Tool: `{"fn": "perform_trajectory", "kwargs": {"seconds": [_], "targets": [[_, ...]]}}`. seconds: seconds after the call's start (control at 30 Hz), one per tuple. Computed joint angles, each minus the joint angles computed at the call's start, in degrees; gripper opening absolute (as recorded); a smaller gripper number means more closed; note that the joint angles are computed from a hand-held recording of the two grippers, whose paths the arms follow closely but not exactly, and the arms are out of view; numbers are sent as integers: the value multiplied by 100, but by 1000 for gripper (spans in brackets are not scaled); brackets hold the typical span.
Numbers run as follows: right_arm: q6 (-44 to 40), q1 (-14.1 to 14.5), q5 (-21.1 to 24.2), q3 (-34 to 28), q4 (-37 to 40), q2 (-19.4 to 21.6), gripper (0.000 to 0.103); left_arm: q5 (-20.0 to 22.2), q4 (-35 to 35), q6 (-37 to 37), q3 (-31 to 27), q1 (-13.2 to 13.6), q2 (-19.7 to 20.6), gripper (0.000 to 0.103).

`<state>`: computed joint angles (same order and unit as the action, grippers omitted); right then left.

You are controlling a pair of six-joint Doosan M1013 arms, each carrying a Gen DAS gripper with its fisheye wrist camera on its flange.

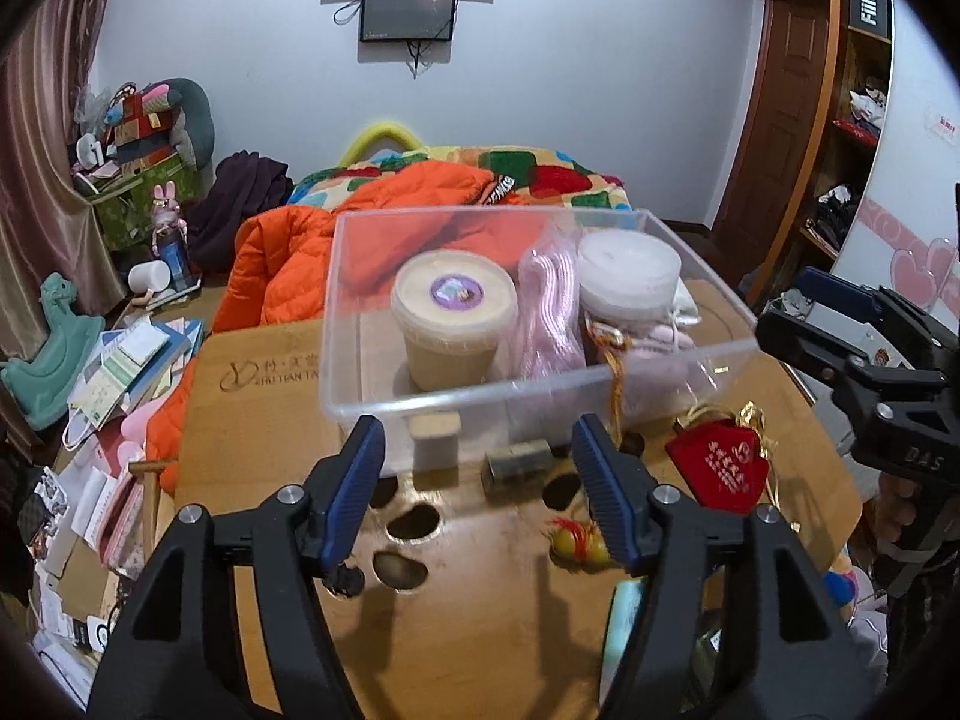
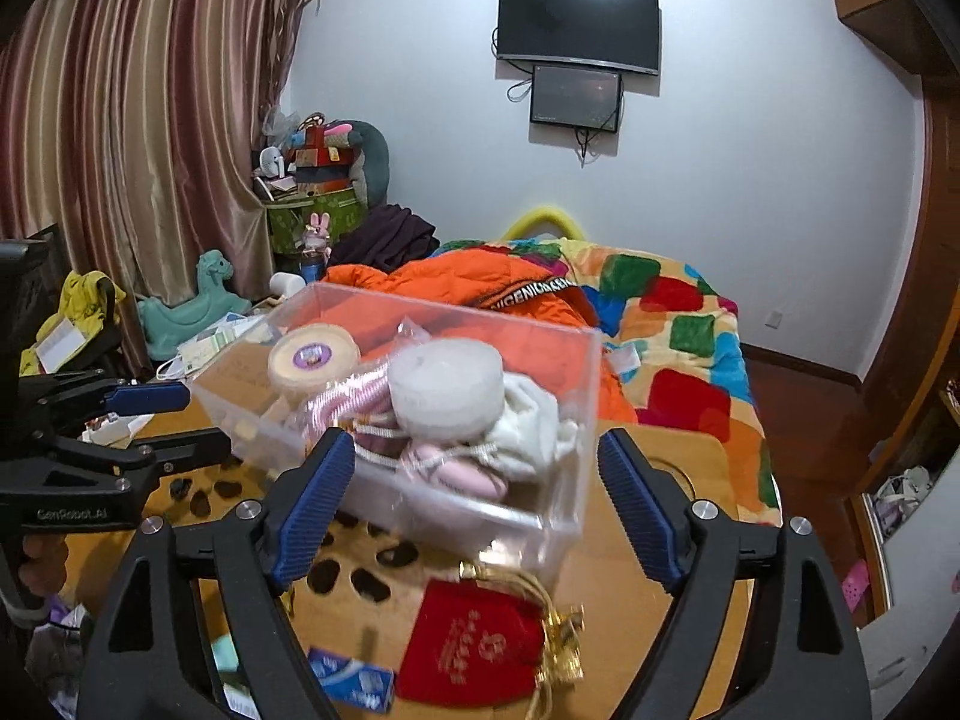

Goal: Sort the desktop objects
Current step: 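Lower into the box and open the left tool on the eraser while the right tool releases the container, then grasp the grey-green block with the left tool while the right tool grasps the red velvet pouch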

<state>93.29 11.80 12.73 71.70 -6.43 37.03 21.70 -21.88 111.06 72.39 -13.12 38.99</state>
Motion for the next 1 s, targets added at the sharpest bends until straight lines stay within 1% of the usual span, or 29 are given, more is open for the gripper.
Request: {"fn": "perform_trajectory", "kwargs": {"seconds": [0.07,0.2,0.43,0.5,0.57,0.73,0.8,0.93,1.0], "targets": [[125,-11,17,85,-99,-36,81,27,96,-106,25,-17,2,68],[51,-61,62,257,119,-85,81,66,308,-305,87,-36,6,68],[225,-124,243,400,46,-75,81,394,878,-917,-81,-67,172,68],[109,-152,308,424,204,-58,81,441,1061,-1085,-118,-83,213,68],[13,-184,444,415,381,-21,81,513,1095,-1139,-163,-89,258,68],[-397,-242,613,430,955,35,81,638,1145,-1242,-269,-110,341,68],[-381,-236,641,416,941,61,81,680,1101,-1219,-315,-118,372,68],[-204,-185,848,292,681,166,81,759,1084,-1258,-419,-141,434,68],[-174,-168,862,276,628,197,81,796,1084,-1310,-464,-152,463,68]]}}
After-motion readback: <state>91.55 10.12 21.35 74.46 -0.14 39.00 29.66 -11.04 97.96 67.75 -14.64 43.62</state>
